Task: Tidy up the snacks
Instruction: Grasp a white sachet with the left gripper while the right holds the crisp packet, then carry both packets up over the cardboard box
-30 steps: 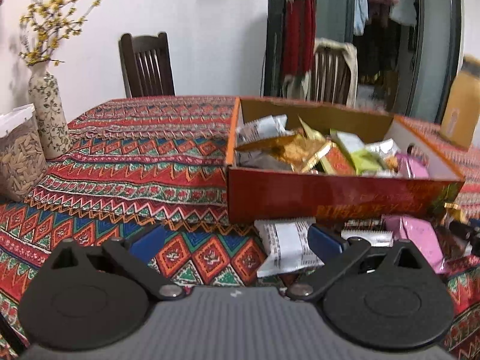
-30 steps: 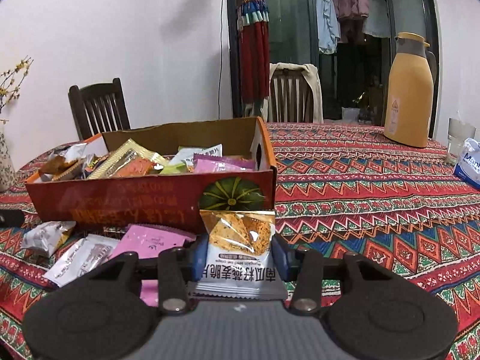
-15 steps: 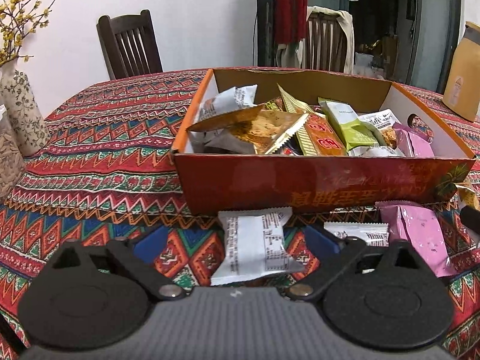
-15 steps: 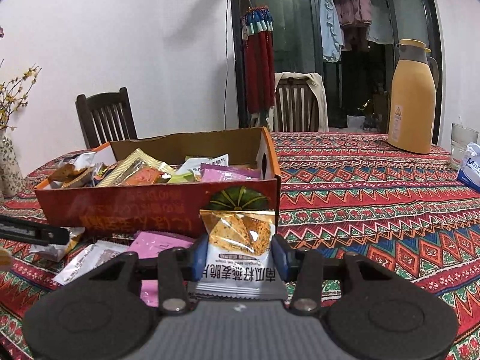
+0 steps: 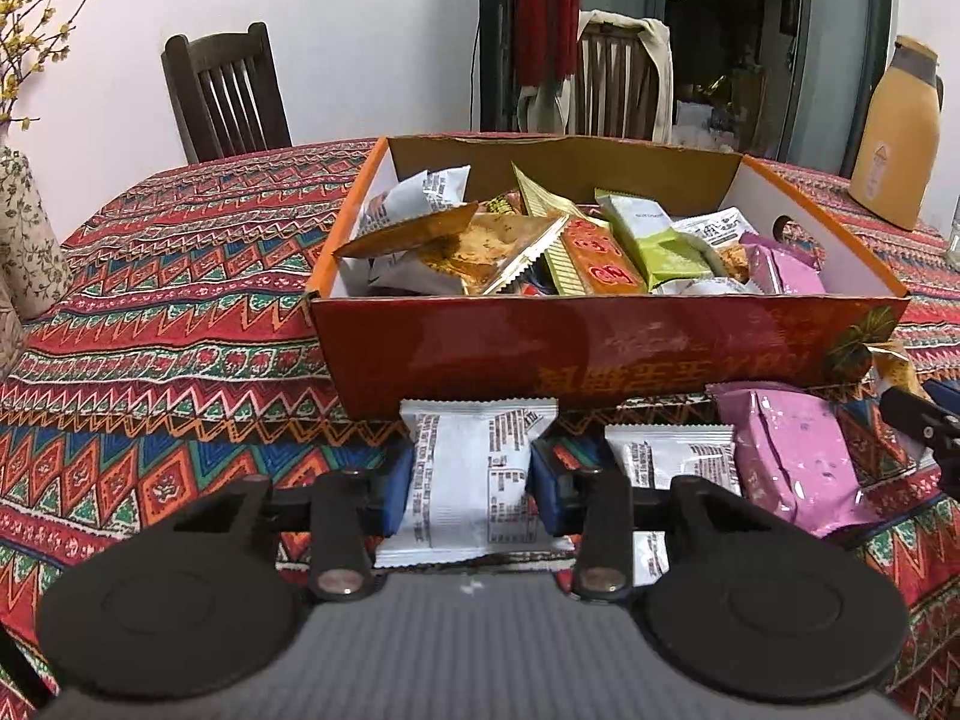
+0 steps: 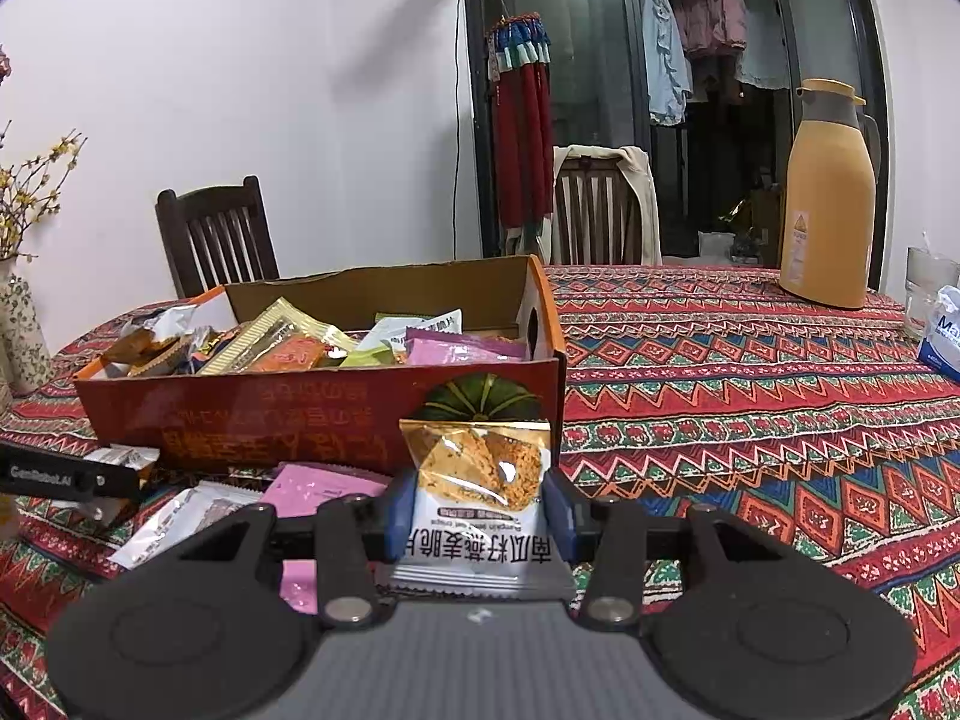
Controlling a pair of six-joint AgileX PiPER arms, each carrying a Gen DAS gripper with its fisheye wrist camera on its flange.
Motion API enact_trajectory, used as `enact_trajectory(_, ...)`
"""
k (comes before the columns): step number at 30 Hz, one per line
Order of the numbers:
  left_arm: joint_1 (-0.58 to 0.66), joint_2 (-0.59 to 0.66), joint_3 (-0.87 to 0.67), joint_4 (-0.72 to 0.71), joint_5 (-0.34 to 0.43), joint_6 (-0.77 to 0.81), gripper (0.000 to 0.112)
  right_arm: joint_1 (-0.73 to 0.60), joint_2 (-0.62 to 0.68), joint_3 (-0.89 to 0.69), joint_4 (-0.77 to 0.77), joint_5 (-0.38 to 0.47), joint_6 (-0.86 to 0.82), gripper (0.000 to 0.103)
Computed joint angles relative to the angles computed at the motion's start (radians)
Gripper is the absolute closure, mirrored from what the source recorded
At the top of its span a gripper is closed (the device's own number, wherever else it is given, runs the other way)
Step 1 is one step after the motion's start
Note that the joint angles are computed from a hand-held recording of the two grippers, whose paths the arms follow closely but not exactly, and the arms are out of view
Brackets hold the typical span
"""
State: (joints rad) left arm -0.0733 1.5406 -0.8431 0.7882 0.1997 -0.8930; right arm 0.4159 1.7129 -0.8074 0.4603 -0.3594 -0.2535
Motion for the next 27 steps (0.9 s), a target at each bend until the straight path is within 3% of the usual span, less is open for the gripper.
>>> enact_trajectory(12, 0.004, -0.160, 0.074, -0.040, -0.020, 0.049, 0.071, 0.018, -0.065, 0.041, -0.017, -0.018, -0.014, 0.059)
enact_trajectory(23, -0.063, -0.191, -0.003, 0.090, 0.008, -0.074, 0.071, 0.032, -0.102, -0.061, 0.058, 0.035, -0.137, 0.059)
enact_trajectory(27, -0.094, -0.177, -0.057, 0.220, 0.030, -0.207, 0.071, 0.040, -0.077, -0.140, 0.128, 0.061, -0.224, 0.059)
